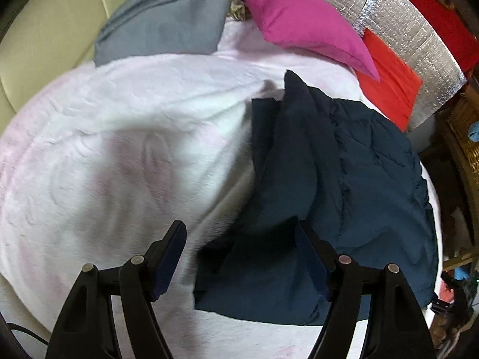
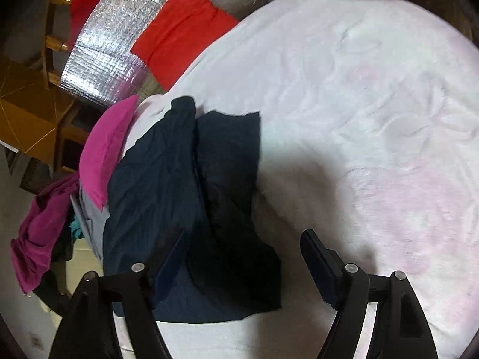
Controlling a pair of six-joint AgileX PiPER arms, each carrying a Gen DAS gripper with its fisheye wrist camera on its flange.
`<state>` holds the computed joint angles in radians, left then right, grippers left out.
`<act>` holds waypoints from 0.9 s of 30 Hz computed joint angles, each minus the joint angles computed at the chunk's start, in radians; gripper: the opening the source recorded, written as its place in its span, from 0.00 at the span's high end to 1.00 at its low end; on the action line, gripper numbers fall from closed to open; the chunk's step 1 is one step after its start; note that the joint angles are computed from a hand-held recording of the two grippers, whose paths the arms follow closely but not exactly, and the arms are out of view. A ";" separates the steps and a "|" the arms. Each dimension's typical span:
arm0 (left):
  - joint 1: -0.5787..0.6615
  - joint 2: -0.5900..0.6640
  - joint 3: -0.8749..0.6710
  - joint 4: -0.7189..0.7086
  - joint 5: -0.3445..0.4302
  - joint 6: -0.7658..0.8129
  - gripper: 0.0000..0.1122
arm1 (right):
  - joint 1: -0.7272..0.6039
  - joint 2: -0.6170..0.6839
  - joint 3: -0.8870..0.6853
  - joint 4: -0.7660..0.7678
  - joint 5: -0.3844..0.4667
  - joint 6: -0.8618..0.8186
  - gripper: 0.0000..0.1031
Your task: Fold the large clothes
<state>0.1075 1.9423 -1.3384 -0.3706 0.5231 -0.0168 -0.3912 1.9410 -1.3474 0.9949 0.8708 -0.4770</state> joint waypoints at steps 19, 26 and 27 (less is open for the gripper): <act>-0.053 0.007 0.023 0.129 0.006 -0.089 0.41 | 0.266 -0.076 0.051 -0.314 -0.321 0.187 0.52; -0.046 -0.093 0.106 0.154 -0.012 -0.197 0.41 | 0.189 -0.198 0.157 -0.135 -0.295 0.115 0.29; -0.060 -0.140 0.147 0.228 -0.040 -0.267 0.41 | 0.176 -0.223 0.182 -0.090 -0.297 0.087 0.27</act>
